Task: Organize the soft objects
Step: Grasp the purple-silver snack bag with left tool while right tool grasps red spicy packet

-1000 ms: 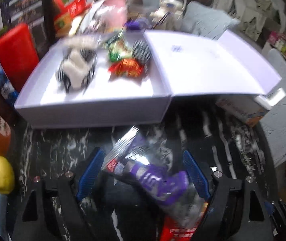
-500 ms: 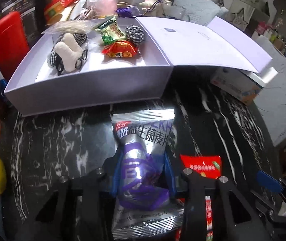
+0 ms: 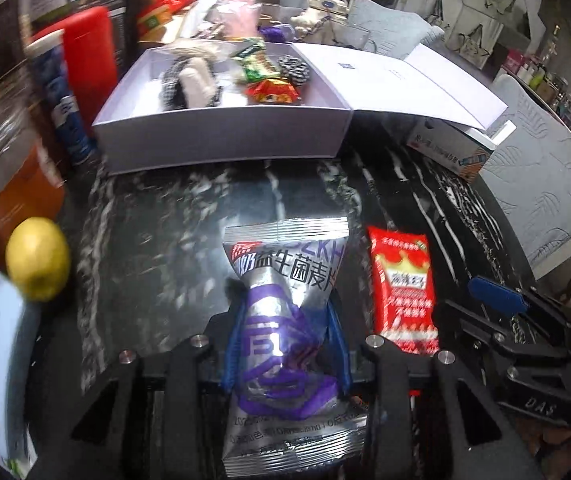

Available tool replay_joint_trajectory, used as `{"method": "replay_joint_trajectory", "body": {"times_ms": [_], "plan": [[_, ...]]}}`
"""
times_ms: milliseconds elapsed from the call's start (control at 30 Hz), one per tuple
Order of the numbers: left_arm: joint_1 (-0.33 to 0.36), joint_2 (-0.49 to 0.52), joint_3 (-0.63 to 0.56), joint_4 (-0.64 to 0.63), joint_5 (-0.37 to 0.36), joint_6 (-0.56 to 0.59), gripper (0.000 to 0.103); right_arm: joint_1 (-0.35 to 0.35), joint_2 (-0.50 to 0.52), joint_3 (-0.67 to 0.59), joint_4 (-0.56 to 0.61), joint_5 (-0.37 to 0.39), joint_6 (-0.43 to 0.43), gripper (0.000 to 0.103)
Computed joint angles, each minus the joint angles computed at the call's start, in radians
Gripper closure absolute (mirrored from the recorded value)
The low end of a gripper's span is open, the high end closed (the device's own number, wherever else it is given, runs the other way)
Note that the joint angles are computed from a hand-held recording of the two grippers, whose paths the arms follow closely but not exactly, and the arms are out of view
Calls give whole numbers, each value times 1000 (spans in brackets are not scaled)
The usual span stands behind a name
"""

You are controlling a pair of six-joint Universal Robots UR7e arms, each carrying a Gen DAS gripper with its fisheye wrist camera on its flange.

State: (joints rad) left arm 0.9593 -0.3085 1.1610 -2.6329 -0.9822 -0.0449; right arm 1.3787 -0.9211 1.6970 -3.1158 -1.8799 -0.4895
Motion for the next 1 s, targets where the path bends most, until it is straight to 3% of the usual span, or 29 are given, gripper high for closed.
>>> {"method": "replay_joint_trajectory", "body": {"times_ms": [100, 200, 333, 467, 600, 667, 733, 1000], "plan": [[-1, -31, 56, -38, 30, -2, 67, 14, 22, -17, 19, -34, 17, 23], [1, -41, 86, -73, 72, 8, 67, 24, 44, -33, 44, -44, 40, 23], [16, -44, 84, -55, 72, -31, 67, 38, 77, -59, 39, -80, 74, 21], [25, -45, 91, -56, 76, -44, 67, 55, 110, -88, 18, -136, 66, 20], [29, -46, 96, -64, 65, -57, 67, 65, 143, -102, -38, -166, -18, 19], [30, -44, 95, -69, 63, -59, 67, 69, 156, -102, -74, -186, -61, 22], [30, -43, 95, -72, 62, -60, 67, 77, 175, -103, -133, -235, -118, 40], [33, -44, 96, -79, 55, -54, 67, 34, 83, -23, -66, -106, -140, 53]]}}
